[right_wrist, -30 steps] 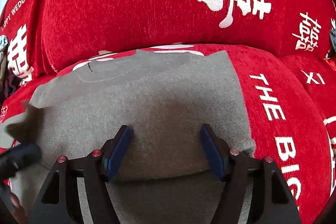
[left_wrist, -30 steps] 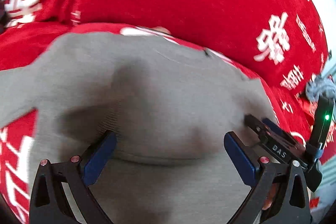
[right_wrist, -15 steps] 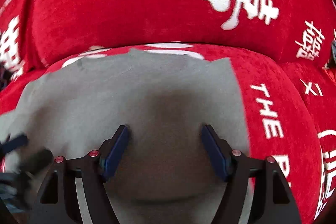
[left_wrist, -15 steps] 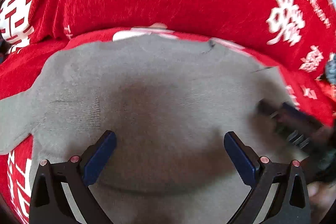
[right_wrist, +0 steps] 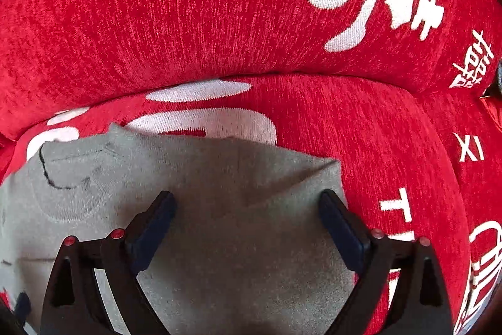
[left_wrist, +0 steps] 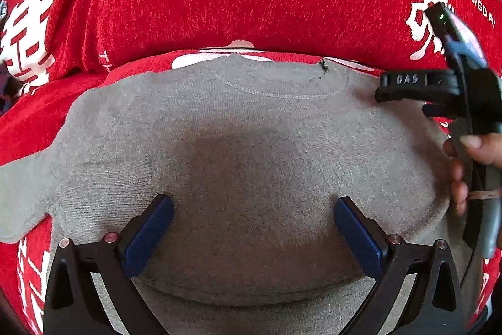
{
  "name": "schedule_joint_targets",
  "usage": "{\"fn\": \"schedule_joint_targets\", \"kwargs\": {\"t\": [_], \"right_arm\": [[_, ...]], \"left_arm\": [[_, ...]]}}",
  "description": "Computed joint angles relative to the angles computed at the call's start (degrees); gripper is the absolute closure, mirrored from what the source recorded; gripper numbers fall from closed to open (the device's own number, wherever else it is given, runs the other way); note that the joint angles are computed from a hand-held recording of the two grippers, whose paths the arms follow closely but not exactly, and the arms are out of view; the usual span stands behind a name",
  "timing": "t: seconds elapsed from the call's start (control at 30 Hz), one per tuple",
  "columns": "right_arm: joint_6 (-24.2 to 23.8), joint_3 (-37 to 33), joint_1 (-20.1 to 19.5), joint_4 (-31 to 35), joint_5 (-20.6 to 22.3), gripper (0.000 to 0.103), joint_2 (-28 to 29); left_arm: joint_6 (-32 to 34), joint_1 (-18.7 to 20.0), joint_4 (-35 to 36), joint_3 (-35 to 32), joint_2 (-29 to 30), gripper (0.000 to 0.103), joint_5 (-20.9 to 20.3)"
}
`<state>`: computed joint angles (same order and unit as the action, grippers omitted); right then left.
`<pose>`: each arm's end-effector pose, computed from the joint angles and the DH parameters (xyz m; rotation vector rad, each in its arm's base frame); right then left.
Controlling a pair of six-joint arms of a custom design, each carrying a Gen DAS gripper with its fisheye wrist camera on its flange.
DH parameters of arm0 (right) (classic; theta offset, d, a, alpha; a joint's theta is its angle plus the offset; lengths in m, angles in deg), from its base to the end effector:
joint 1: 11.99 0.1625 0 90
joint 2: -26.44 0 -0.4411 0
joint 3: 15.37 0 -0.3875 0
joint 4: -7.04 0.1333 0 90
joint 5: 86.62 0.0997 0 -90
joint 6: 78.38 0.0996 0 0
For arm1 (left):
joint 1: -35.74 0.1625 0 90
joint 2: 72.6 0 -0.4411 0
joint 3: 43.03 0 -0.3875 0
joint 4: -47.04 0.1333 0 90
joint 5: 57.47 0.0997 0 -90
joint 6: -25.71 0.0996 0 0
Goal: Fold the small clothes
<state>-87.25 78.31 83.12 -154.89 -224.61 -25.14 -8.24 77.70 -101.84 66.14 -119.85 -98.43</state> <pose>0.1197 -0.6733 0.2401 0.0090 -2.2484 0.5618 -0.2903 -0.5415 0.0740 0.3205 2.3585 -0.6645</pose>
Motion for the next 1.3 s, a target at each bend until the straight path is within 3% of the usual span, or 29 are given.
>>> {"fn": "schedule_joint_targets", "kwargs": {"t": [0.1,0.17,0.23,0.3,0.4,0.5,0.6,0.77,0.93,1.1,1.23,1.3], "right_arm": [[-1.8,3.4,0.7,-7.0,3.1,0.008,-1.9],[-3.1,5.5,1.1,-9.9,2.3,0.008,-2.7],[-1.0,6.7,0.6,-8.7,1.6,0.008,-3.5],[2.2,8.7,-0.5,-6.9,3.4,0.009,-5.1],[-1.1,12.8,0.5,-15.5,1.7,0.008,-6.2],[-1.5,17.4,0.7,-20.0,4.6,0.008,-8.7],[-5.3,21.1,2.1,-25.8,3.2,0.008,-8.8],[-7.2,22.6,2.9,-23.1,3.4,0.009,-8.9],[-11.6,26.5,4.4,-27.8,1.0,0.009,-9.1],[-8.9,30.2,5.0,-27.5,2.5,0.008,-11.1],[-6.2,32.3,4.9,-25.8,3.9,0.008,-13.7],[-6.6,33.1,6.0,-28.4,3.1,0.008,-14.0]], "left_arm": [[-0.1,-0.1,0.0,0.0,0.2,0.000,0.3],[-0.1,0.0,0.1,-0.1,0.4,0.000,0.5],[-0.1,0.0,0.1,-0.2,0.5,0.000,0.6],[-0.1,0.0,0.1,-0.1,0.4,0.000,0.6],[-0.1,0.0,0.2,-0.1,0.4,0.000,0.7],[-0.5,-0.1,1.1,-0.3,0.4,0.000,0.9],[-1.5,-0.3,2.7,-0.6,0.3,0.000,1.2],[-4.2,-0.7,6.2,-0.8,-0.3,0.000,1.2],[-7.0,-2.5,7.9,1.7,-1.9,0.000,1.4],[-9.8,-4.9,9.0,5.1,-3.9,0.000,2.7],[-12.2,-5.2,8.8,8.1,-6.7,0.000,-0.2],[-15.7,-6.4,12.0,9.5,-7.7,0.000,3.0]]}}
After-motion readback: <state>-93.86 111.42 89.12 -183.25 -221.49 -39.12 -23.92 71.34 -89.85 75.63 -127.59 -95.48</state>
